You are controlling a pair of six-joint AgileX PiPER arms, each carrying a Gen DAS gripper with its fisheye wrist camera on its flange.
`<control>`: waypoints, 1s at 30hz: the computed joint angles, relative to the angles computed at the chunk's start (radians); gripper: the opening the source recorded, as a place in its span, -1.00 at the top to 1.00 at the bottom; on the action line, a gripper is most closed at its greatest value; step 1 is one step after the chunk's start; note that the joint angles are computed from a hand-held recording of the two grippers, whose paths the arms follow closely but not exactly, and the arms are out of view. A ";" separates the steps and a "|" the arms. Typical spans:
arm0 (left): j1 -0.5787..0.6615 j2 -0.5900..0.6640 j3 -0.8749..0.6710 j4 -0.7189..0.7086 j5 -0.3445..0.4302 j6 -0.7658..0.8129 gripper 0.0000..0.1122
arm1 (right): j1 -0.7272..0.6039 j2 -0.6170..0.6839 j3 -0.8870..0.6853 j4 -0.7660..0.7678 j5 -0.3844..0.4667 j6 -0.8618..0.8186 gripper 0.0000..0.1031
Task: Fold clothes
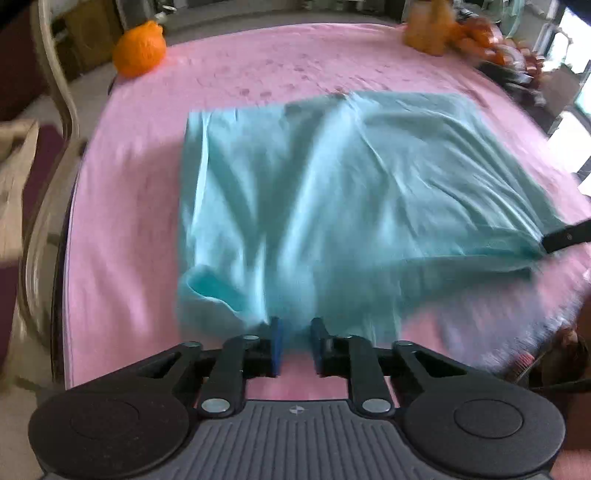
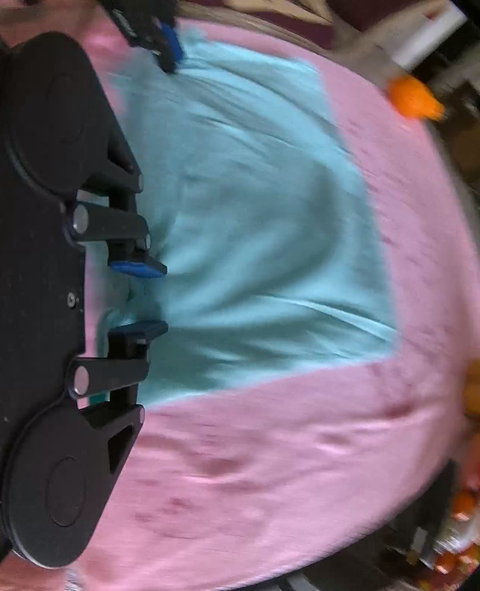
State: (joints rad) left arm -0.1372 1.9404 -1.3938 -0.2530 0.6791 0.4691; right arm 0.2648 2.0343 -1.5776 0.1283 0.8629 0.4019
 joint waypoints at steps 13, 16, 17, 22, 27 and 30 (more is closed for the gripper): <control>-0.037 -0.009 0.050 -0.060 -0.258 -0.139 0.66 | -0.037 -0.183 0.253 0.104 -0.280 0.000 0.49; -0.090 0.044 0.030 0.153 -0.207 -0.270 0.65 | -0.003 -0.106 0.213 0.076 -0.305 0.017 0.49; -0.095 0.012 0.085 0.193 -0.229 -0.281 0.63 | 0.008 -0.097 0.211 0.038 -0.281 0.030 0.49; 0.005 -0.159 0.241 0.047 -0.196 -0.052 0.62 | 0.021 -0.199 0.289 -0.027 -0.177 0.001 0.55; 0.081 -0.195 0.136 -0.063 -0.215 -0.067 0.65 | -0.062 -0.366 0.318 0.062 -0.233 -0.070 0.48; 0.058 -0.163 0.032 -0.042 -0.257 -0.164 0.61 | -0.080 -0.400 0.267 0.079 -0.302 -0.052 0.33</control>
State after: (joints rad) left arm -0.0791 1.7770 -1.3617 -0.2952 0.4224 0.3051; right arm 0.1847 1.6346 -1.3107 0.2070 0.5609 0.3496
